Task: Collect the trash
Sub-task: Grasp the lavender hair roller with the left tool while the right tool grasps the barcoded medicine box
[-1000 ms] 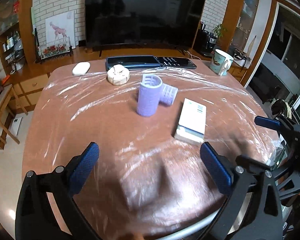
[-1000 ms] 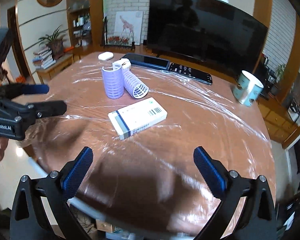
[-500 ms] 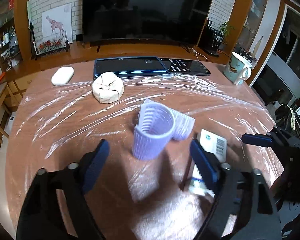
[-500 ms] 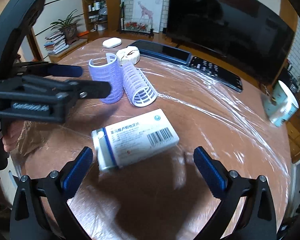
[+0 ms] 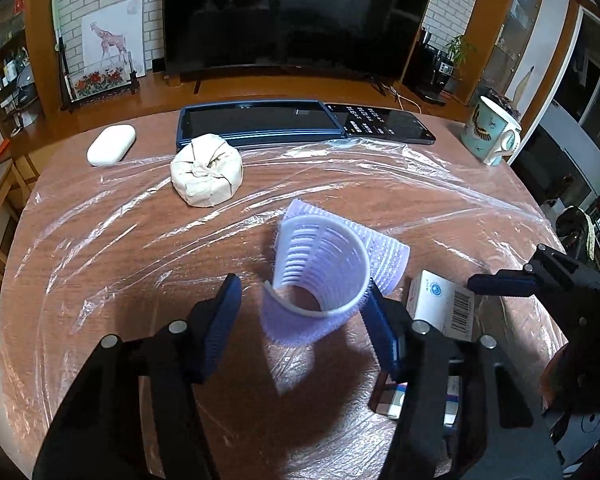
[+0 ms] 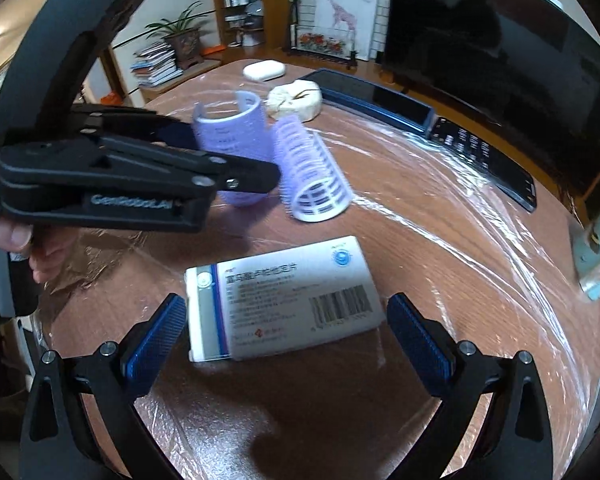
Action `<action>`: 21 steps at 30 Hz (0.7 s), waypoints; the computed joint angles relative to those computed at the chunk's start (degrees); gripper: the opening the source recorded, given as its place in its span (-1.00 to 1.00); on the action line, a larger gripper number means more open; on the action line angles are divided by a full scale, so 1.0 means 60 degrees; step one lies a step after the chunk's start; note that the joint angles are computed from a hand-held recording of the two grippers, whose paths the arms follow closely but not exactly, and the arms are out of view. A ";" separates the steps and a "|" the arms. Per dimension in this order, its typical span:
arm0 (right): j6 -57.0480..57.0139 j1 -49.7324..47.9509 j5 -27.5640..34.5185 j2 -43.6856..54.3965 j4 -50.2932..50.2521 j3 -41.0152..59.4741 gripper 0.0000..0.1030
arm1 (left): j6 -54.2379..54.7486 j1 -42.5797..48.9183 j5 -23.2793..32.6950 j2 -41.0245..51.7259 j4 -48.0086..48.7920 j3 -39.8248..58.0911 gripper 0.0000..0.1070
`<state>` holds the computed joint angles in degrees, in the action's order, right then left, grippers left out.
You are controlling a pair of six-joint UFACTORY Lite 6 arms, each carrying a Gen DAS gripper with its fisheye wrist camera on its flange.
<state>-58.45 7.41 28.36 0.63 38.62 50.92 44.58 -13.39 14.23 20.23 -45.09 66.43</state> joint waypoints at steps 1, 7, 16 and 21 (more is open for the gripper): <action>-0.0089 0.0024 0.0071 0.0064 0.0034 0.0030 0.93 | 0.0085 0.0006 0.0013 0.0002 -0.0062 -0.0003 0.13; -0.0092 0.0170 -0.0056 0.0249 -0.0195 -0.0073 0.93 | -0.0151 0.0037 0.0020 0.0238 0.0239 0.0202 0.13; -0.0642 -0.0469 0.0745 0.0117 0.0696 -0.0014 0.86 | 0.0278 0.0149 0.0001 0.0112 -0.0228 0.0005 -0.23; -0.0714 -0.1050 0.1265 -0.0244 0.1185 -0.0211 0.86 | 0.0998 0.0173 -0.0015 -0.0626 -0.0943 -0.0662 -0.23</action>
